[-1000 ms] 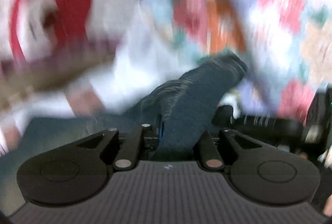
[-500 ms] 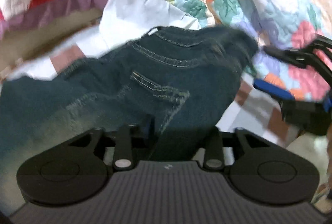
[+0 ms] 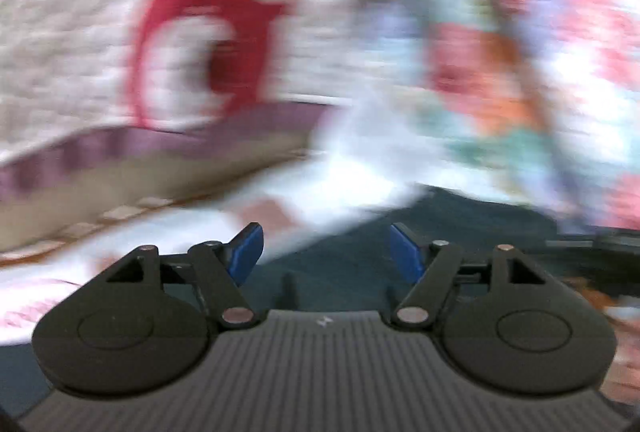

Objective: Fold clothes

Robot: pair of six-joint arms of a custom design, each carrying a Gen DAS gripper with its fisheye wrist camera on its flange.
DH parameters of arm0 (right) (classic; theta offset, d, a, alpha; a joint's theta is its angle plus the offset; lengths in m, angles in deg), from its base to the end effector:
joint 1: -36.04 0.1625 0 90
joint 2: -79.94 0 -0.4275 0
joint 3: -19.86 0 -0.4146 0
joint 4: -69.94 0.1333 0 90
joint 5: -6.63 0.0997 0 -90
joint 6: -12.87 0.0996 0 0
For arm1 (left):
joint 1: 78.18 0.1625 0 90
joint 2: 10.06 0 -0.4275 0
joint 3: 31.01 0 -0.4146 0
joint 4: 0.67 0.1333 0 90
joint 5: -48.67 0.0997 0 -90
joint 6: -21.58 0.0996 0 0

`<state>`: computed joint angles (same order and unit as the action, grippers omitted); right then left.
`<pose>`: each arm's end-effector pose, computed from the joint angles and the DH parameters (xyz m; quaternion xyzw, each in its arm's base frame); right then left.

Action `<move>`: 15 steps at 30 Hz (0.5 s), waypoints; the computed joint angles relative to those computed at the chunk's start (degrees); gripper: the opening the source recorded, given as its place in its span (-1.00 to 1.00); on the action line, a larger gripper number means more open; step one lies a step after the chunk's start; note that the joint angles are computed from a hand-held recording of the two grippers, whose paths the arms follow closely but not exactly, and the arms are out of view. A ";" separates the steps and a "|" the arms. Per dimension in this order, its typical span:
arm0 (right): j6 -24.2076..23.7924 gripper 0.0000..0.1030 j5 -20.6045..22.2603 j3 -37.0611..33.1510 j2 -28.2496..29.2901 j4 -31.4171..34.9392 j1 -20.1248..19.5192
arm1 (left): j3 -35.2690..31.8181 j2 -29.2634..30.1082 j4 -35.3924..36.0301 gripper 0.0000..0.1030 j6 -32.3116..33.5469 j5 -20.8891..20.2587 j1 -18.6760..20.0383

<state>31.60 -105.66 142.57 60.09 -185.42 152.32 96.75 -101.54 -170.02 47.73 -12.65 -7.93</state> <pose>0.2794 -0.3501 -0.0507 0.0448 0.8436 -0.5335 0.0422 0.0165 -0.4901 0.3488 0.2677 0.8653 -0.3422 0.2499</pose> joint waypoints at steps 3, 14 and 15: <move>-7.50 -0.73 -4.62 -1.47 -0.13 0.71 2.26 | -8.46 5.23 10.89 0.34 -0.39 0.87 5.20; 4.59 -0.74 -14.98 0.78 -3.11 17.99 -1.81 | -15.64 11.31 22.20 -0.71 8.53 4.74 9.02; 2.80 -0.74 -15.88 0.44 -3.00 18.36 -1.50 | -15.99 11.44 23.14 -0.71 9.88 6.41 8.14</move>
<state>34.40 -121.53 143.00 57.09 -167.07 150.82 80.76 -90.10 -146.88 57.61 -6.24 0.21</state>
